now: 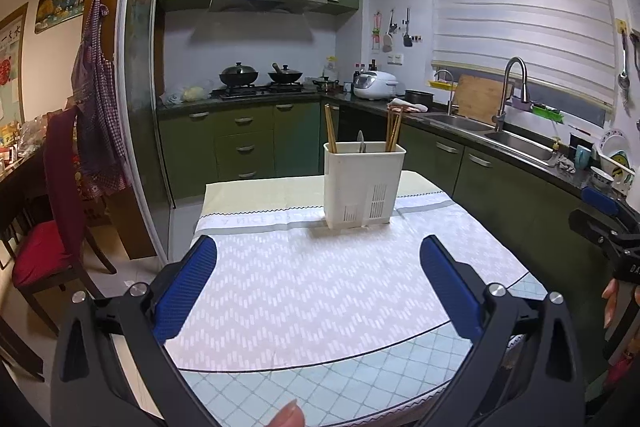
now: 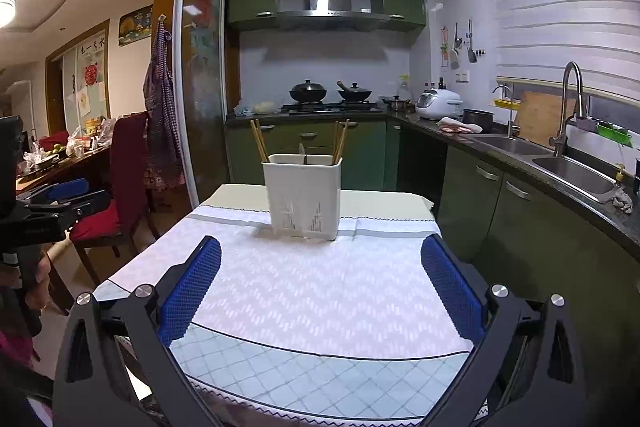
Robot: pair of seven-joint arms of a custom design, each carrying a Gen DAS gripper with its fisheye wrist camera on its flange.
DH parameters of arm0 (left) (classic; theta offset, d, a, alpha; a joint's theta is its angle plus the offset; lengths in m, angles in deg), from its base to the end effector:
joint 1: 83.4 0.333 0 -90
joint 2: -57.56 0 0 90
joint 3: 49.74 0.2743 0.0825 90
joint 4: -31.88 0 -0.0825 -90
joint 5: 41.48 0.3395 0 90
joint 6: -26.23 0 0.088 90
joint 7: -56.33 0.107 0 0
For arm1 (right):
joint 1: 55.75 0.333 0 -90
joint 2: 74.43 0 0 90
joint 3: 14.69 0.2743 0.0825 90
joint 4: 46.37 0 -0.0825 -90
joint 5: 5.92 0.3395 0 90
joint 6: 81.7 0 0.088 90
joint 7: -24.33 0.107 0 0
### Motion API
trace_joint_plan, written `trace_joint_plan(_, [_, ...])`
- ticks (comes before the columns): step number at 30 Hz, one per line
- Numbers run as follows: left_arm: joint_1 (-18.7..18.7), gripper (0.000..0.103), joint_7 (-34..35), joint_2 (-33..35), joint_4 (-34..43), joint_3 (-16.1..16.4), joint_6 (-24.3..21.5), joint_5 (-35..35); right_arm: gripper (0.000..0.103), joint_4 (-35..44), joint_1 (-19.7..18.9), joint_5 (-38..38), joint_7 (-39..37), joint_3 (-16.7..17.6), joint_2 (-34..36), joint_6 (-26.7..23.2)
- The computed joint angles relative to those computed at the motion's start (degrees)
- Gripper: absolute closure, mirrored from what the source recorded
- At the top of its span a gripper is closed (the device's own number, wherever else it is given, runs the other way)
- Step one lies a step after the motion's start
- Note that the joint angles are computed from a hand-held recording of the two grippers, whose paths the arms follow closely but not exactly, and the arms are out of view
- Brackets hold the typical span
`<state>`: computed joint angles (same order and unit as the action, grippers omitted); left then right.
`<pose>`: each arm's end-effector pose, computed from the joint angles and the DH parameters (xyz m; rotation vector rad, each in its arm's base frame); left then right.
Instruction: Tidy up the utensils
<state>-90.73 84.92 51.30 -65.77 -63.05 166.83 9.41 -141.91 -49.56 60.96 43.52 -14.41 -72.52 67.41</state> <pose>0.4959 -0.1955 0.6839 -1.6587 1.2918 -0.8611 0.5743 0.0460 0.6324 -1.7020 0.9161 -0.6020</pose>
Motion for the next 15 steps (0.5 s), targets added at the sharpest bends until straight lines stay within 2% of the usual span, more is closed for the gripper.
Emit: trace_joint_plan(15, [0.98, 0.006, -1.56, -2.74, -3.09, -0.55, 0.54, 0.96, 0.004, 0.68, 0.71, -1.03, 0.28, 0.4, 0.09, -0.5])
